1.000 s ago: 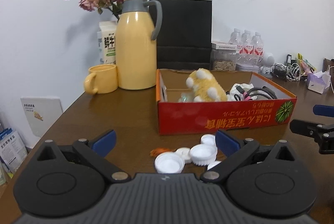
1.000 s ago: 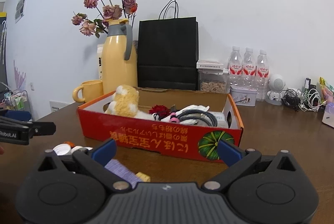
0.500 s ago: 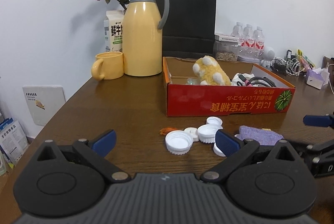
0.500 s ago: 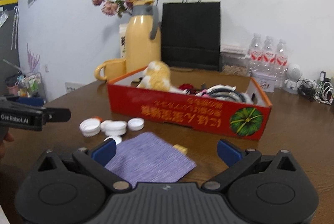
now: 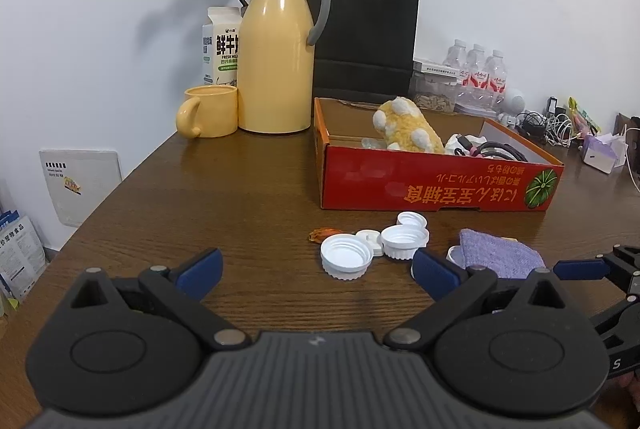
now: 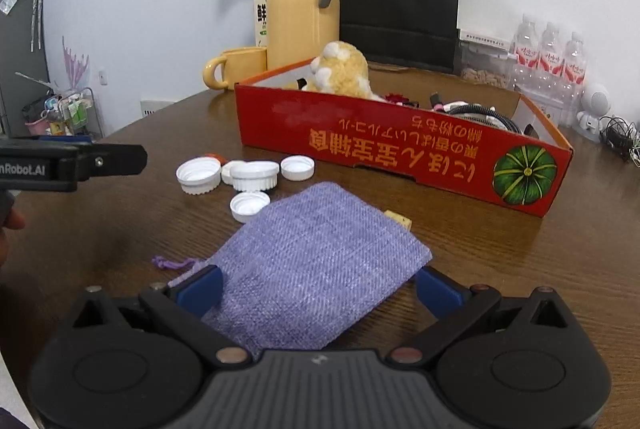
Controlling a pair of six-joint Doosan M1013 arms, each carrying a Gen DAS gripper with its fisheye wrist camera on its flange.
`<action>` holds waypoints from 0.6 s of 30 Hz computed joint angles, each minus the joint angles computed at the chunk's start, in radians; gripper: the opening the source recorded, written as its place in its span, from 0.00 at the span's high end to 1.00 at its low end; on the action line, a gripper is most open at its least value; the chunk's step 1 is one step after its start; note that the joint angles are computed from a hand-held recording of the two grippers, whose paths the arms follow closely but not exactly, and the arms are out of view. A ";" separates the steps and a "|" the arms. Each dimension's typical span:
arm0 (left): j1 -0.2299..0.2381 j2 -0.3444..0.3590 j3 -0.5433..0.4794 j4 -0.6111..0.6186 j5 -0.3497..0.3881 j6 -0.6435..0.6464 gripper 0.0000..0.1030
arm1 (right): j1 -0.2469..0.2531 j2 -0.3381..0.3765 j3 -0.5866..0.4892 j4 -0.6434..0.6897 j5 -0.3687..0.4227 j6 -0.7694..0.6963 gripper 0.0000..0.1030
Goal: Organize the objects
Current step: 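Grasp the purple drawstring cloth bag with the right gripper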
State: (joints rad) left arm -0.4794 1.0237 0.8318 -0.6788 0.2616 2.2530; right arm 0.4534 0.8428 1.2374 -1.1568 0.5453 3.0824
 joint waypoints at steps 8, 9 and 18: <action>-0.001 -0.003 0.006 0.027 -0.001 -0.027 0.00 | 0.002 -0.010 0.022 -0.029 -0.032 0.028 0.15; -0.001 -0.003 0.006 0.027 -0.001 -0.027 0.00 | 0.003 -0.012 0.027 -0.038 -0.040 0.041 0.19; -0.002 -0.010 0.020 0.040 -0.002 -0.034 0.00 | 0.009 -0.022 0.049 -0.109 -0.059 0.116 0.54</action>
